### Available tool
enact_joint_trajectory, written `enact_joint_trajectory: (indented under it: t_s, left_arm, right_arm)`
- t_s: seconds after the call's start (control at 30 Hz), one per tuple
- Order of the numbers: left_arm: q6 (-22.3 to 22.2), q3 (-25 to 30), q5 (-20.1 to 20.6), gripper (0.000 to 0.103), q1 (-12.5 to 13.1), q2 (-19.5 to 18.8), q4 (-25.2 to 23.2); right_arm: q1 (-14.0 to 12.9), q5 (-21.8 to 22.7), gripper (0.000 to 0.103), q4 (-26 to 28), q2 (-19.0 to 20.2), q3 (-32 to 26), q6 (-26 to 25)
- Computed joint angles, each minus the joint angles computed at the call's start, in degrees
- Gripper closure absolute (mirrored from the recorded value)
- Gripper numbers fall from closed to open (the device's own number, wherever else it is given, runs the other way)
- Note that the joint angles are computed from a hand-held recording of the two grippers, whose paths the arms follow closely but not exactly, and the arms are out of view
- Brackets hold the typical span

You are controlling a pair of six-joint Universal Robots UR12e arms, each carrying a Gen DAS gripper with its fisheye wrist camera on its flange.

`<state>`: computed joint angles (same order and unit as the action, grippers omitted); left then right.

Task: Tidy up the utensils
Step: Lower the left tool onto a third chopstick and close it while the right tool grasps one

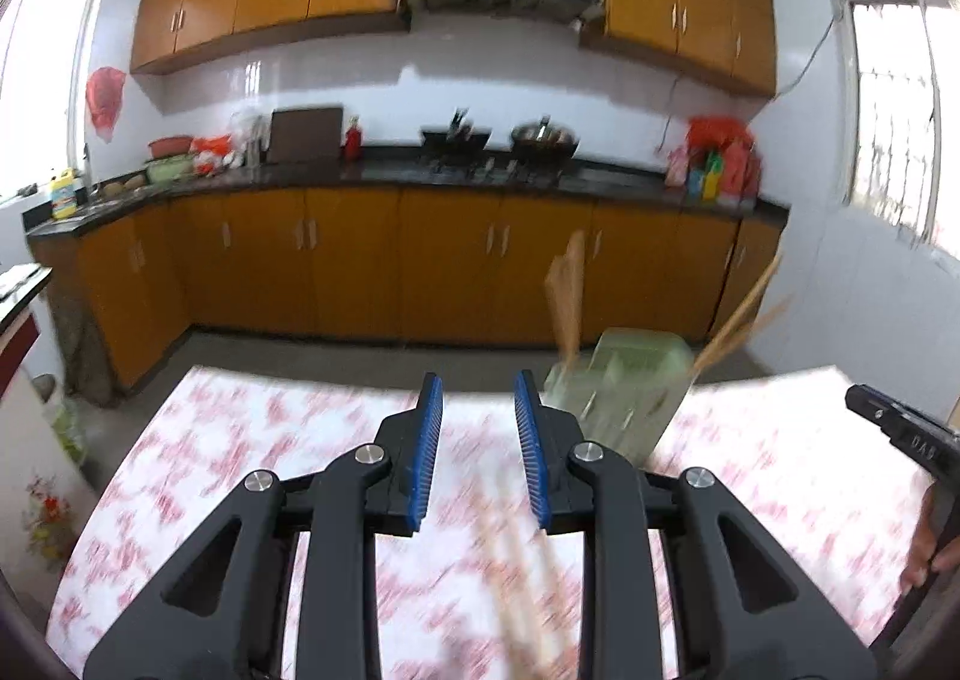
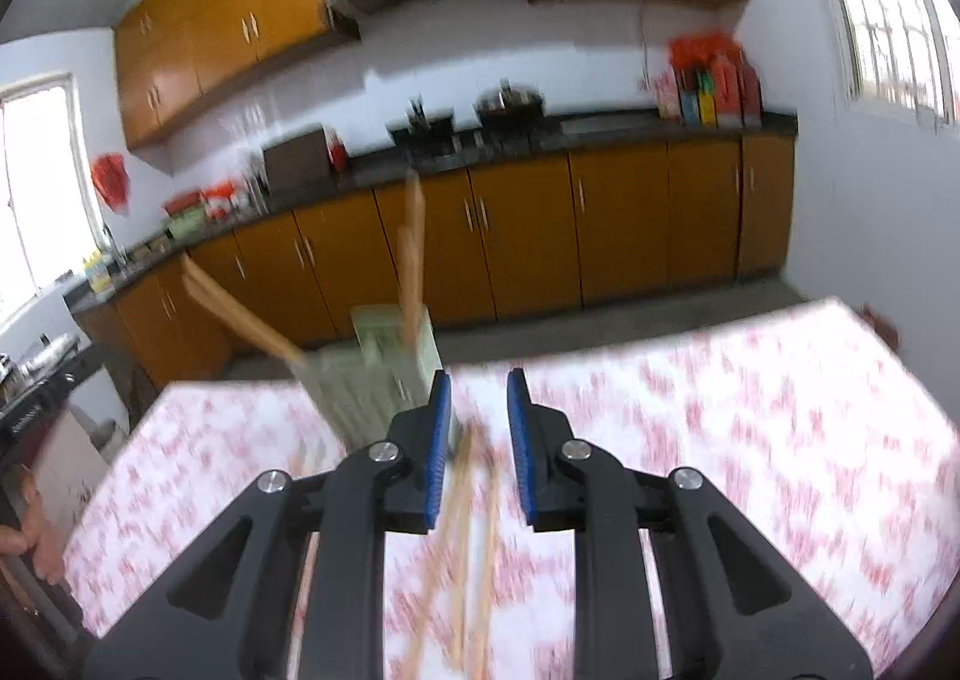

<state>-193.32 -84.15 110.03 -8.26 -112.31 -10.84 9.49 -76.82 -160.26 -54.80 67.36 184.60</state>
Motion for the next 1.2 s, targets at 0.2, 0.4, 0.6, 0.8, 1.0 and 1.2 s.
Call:
enact_joint_trajectory:
  t_s: [0.2, 0.4, 0.6, 0.8, 1.0, 1.2]
  left_arm:
    - [-4.0, -3.4, -0.2, 0.077, 0.8, 0.3, -7.5]
    - [-7.0, -5.6, -2.4, 0.077, 1.7, 0.7, -10.8]
    - [-7.6, -6.6, -4.5, 0.077, 1.9, 0.8, -12.0]
    - [-7.4, -6.1, -7.6, 0.077, 2.0, 0.1, -12.6]
    - [-7.1, -5.1, -13.2, 0.077, 2.0, -1.0, -14.3]
    - [-6.9, -3.5, -15.3, 0.079, 1.5, -2.6, -17.0]
  right_arm:
    - [0.7, 1.0, 0.083, 10.0, 1.5, 1.4, -2.8]
    - [1.9, -0.3, 0.083, 15.0, 3.4, 0.1, -4.4]
    - [2.2, -2.7, 0.085, 16.9, 4.5, -0.5, -4.9]
    - [2.1, -6.6, 0.095, 15.9, 5.4, -1.7, -3.8]
    - [1.0, -8.7, 0.095, 16.8, 6.4, -3.7, 0.3]
    - [0.9, -8.4, 0.095, 16.2, 6.4, -3.3, -0.4]
